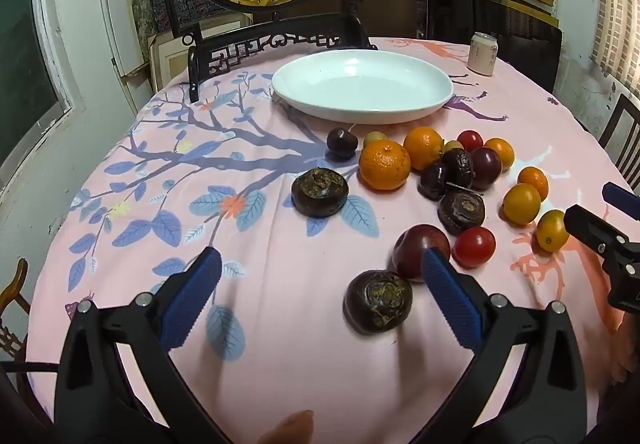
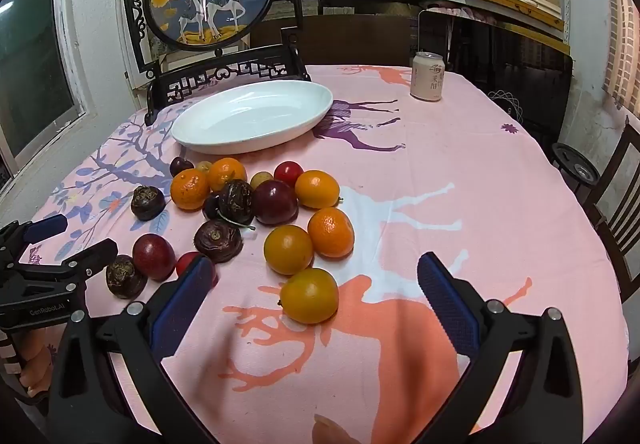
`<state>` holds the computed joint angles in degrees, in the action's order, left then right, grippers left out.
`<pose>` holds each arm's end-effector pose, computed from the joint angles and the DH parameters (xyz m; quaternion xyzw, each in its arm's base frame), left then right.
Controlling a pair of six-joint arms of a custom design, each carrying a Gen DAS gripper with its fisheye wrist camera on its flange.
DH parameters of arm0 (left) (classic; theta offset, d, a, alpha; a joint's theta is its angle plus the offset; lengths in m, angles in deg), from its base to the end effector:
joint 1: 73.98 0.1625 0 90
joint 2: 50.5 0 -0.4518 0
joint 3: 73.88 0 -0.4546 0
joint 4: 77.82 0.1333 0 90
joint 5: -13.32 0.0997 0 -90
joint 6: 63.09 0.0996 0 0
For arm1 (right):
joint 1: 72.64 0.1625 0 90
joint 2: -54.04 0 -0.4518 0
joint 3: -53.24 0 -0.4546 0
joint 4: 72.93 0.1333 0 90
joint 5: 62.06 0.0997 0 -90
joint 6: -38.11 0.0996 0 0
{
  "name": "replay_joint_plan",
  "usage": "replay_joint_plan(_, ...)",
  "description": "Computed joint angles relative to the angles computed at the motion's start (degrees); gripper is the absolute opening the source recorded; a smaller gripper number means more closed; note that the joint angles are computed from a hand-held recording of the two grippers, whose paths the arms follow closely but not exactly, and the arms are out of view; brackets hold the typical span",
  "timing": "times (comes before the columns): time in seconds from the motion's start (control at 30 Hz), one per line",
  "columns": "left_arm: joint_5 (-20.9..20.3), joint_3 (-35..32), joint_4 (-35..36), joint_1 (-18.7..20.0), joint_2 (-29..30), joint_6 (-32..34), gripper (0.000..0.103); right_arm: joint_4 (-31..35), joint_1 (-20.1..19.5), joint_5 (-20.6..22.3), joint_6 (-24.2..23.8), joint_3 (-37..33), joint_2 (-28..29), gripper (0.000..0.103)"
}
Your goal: Organize fruits
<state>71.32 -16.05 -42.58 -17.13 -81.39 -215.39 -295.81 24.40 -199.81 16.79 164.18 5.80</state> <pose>-0.2512 -0.7249 0.0673 0.4154 0.8381 -0.2435 0.2563 0.1334 -0.5943 0.1666 -0.0423 -0.7824 0.4804 0.3940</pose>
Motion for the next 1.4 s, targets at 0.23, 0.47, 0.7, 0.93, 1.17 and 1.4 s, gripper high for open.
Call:
replay_joint_plan(0.23, 0.4, 1.0, 0.0, -0.1, -0.8, -1.2, 0.101, 0.2, 0.0, 0.0, 0.2, 0.0, 0.0, 0.102)
replay_joint_plan(0.47, -0.2, -0.8, 1.0, 0.1, 0.3, -0.5, 0.101, 0.2, 0.0, 0.0, 0.2, 0.0, 0.0, 0.102)
replay_joint_plan(0.7, -0.3, -0.7, 0.8, 0.1, 0.4, -0.3, 0.101, 0.3, -0.1, 0.1, 0.4, 0.1, -0.1, 0.102)
replay_joint_plan(0.93, -0.4, -0.7, 0.7, 0.1, 0.3, -0.2, 0.101, 0.4, -0.1, 0.1, 0.4, 0.1, -0.1, 0.102)
replay_joint_plan(1.17, -0.4, -0.7, 0.7, 0.1, 0.3, -0.1, 0.101, 0.4, -0.1, 0.2, 0.5, 0.2, -0.2, 0.102)
replay_joint_plan(1.4, -0.4, -0.7, 0.8, 0.1, 0.4, -0.1, 0.101, 0.4, -0.1, 0.2, 0.6, 0.2, -0.2, 0.102)
